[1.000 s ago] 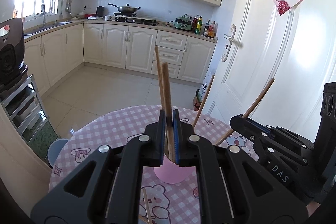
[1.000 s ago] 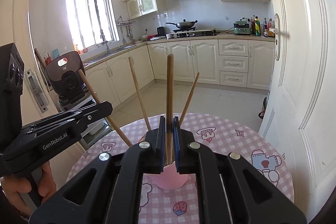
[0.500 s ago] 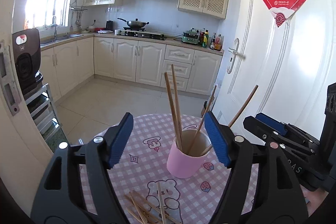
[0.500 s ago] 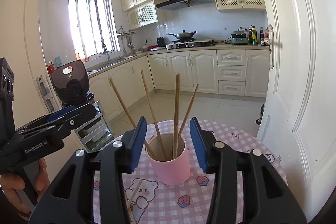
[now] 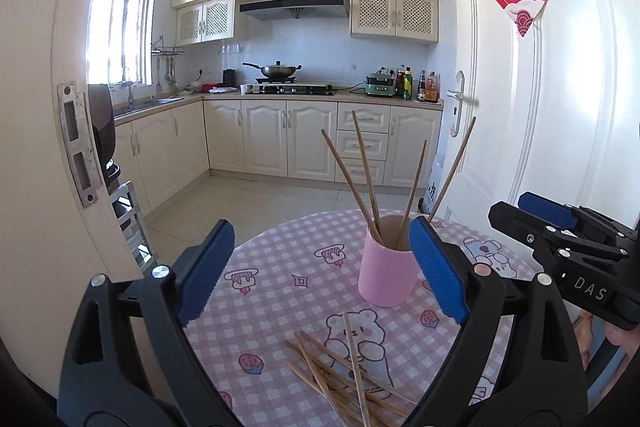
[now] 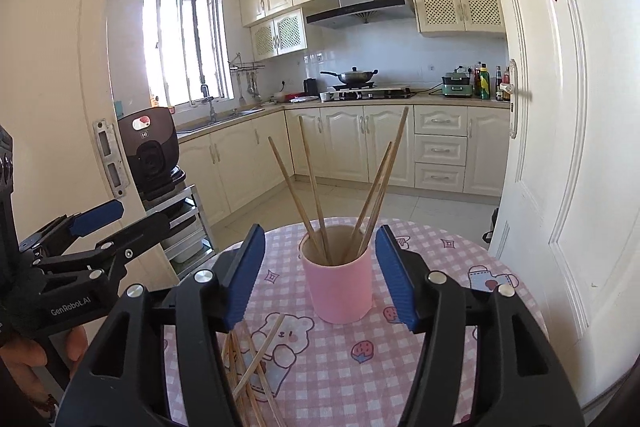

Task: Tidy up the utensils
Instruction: 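Move both open grippers back down toward the remaining sticks on the table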

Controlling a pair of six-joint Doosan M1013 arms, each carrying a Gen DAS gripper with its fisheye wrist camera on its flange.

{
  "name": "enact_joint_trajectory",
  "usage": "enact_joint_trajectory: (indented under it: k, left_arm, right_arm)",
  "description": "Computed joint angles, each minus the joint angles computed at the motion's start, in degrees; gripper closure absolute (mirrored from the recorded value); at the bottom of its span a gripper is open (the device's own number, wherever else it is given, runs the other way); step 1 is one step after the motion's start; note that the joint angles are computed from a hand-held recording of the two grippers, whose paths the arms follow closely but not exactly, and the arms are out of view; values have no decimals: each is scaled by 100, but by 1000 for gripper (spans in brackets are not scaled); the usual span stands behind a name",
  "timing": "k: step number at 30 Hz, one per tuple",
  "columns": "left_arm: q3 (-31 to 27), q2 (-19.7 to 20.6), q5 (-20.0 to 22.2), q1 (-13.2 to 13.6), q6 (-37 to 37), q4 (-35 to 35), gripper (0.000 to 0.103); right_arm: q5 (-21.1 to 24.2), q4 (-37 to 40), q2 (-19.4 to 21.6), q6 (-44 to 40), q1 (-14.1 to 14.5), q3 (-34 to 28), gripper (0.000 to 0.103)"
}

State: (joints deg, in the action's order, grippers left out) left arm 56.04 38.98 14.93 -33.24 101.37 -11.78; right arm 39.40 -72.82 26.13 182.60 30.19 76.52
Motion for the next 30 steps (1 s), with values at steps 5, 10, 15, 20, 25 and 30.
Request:
enact_joint_trajectory:
  k: [5,10,15,20,25,30]
  left_arm:
    - [-20,29,157,17,-10,31,16]
    - [-270,177,786,125,281,-511,16]
    - [-955,577,2102,247,69,-672,16]
    - [-1787,1104,3355,301,-408,-415,24]
    - [-3093,1879,4828,382,-830,-614,57]
    - [-3878,2332,5514,366,-991,-556,69]
  right_arm:
    - [-97,276,48,-182,-9,-24,48]
    - [-231,679,117,-453,-36,-31,48]
    - [-395,1531,265,-1072,-115,-148,48]
    - [-505,2618,442,-1858,-225,-301,48]
    - [-525,3706,606,-2704,-331,-464,48]
    - [-470,4904,769,-3628,-451,-650,48]
